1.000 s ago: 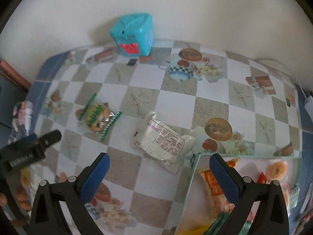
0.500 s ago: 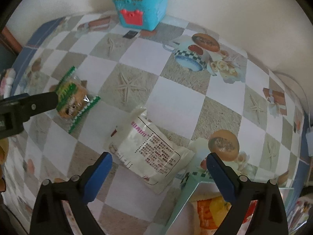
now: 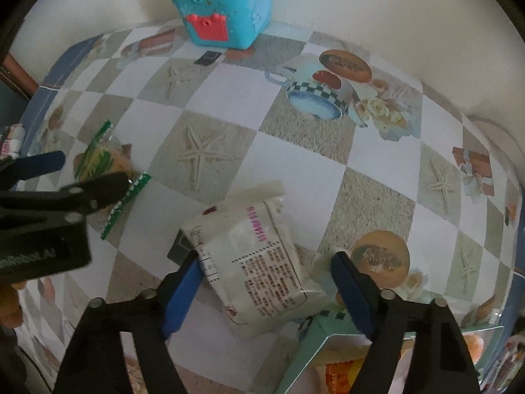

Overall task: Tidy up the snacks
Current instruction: 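Grasp the green-wrapped cookie with the left tool while the right tool grasps the white bread bag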

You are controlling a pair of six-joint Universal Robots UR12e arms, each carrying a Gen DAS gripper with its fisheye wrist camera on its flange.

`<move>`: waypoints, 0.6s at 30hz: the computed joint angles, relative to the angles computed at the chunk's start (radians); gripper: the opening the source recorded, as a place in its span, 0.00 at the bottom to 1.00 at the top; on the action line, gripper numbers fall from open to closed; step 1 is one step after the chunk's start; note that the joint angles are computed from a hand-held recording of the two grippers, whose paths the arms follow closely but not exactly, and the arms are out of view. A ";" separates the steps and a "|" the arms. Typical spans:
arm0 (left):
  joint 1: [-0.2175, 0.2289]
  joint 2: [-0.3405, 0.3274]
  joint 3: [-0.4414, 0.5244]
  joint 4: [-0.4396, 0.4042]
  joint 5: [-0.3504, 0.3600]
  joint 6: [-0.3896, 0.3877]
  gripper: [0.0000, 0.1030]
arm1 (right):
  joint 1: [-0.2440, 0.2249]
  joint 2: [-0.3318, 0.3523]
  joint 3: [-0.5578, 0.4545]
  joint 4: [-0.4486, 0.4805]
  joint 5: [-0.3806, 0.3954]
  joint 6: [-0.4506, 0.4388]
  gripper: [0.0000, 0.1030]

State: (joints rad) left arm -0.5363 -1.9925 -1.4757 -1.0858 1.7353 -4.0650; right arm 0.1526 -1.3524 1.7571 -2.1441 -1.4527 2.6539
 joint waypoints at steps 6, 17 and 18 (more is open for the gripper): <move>0.011 0.006 -0.021 0.040 -0.032 -0.025 0.80 | -0.001 -0.003 0.003 -0.009 0.013 0.028 0.55; -0.006 0.031 -0.048 0.063 0.020 -0.081 0.52 | -0.029 -0.023 -0.004 0.020 0.091 0.068 0.55; -0.007 0.033 -0.053 0.068 0.021 -0.090 0.52 | -0.031 -0.027 -0.002 0.020 0.097 0.070 0.55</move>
State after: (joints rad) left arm -0.5438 -1.9590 -1.5284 -1.0180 1.7566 -4.1550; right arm 0.1220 -1.3790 1.7552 -2.1242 -1.3554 2.7238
